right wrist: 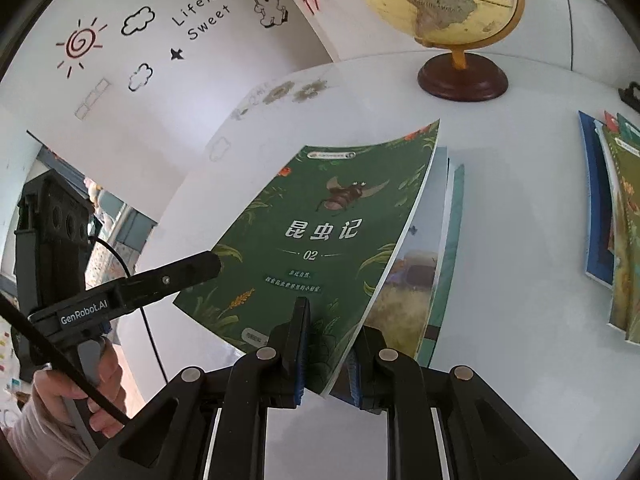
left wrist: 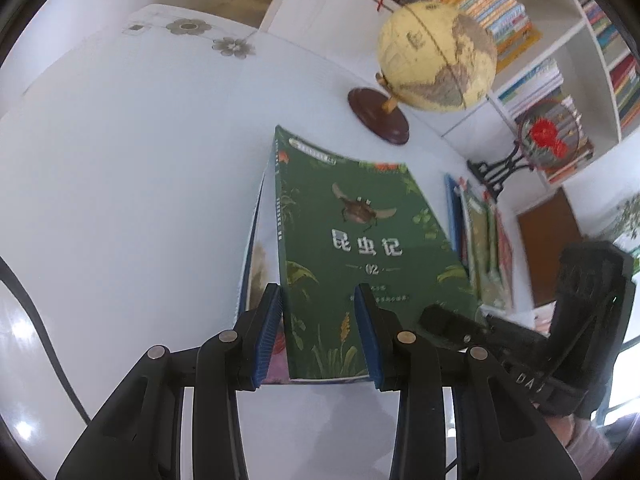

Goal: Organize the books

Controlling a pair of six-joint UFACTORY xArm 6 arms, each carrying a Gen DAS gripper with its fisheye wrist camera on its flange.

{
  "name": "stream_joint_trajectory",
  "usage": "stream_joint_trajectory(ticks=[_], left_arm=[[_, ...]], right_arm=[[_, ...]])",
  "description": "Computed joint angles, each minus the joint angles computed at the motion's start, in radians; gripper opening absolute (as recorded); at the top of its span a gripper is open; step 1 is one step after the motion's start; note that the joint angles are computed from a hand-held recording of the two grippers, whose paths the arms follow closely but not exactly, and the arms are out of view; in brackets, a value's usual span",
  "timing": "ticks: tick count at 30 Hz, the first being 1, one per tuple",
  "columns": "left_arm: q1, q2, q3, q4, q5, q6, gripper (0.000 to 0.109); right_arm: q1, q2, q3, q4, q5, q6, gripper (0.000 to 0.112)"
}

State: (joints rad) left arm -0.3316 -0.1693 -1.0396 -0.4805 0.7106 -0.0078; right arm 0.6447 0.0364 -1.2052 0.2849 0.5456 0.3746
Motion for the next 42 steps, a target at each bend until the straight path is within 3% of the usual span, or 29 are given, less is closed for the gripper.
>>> stream_joint_trajectory(ticks=[2, 6, 10, 12, 13, 14, 18, 20, 28, 31, 37, 42], left_arm=[[-0.003, 0.000, 0.008, 0.039, 0.001, -0.030, 0.033], [0.004, 0.002, 0.017, -0.013, -0.001, -0.022, 0.033], [-0.011, 0.017, -0.005, 0.093, 0.010, -0.079, 0.036], [-0.013, 0.020, -0.010, 0.122, 0.022, -0.099, 0.036], [-0.013, 0.021, -0.011, 0.135, 0.026, -0.113, 0.037], [-0.014, 0.022, -0.014, 0.148, 0.029, -0.128, 0.045], [-0.016, 0.033, -0.029, 0.191, 0.045, -0.205, 0.057], [-0.020, 0.042, -0.040, 0.205, 0.050, -0.237, 0.079], [-0.080, 0.117, -0.141, 0.241, 0.074, -0.273, 0.081], [-0.119, 0.174, -0.219, 0.272, 0.085, -0.294, 0.081], [-0.220, 0.346, -0.464, 0.357, 0.124, -0.311, 0.081], [-0.321, 0.580, -0.805, 0.406, 0.210, -0.295, 0.081]], right_arm=[[-0.001, 0.014, -0.013, 0.005, 0.016, -0.001, 0.016], [-0.006, 0.033, -0.024, 0.048, 0.038, -0.038, 0.018], [0.004, 0.064, -0.060, 0.020, 0.080, -0.054, 0.018], [-0.004, 0.078, -0.072, 0.044, 0.110, -0.058, 0.026], [-0.009, 0.084, -0.078, 0.067, 0.135, -0.067, 0.040], [-0.019, 0.094, -0.088, 0.091, 0.177, -0.076, 0.053], [-0.034, 0.059, -0.037, 0.091, 0.162, -0.037, 0.056], [-0.046, 0.029, -0.003, 0.120, 0.147, -0.046, 0.057], [-0.108, -0.124, 0.157, 0.050, 0.115, 0.023, 0.057], [-0.147, -0.204, 0.230, -0.050, 0.086, 0.076, 0.057], [-0.253, -0.360, 0.344, -0.277, 0.112, 0.183, 0.057], [-0.422, -0.555, 0.504, -0.433, 0.084, 0.296, 0.057]])
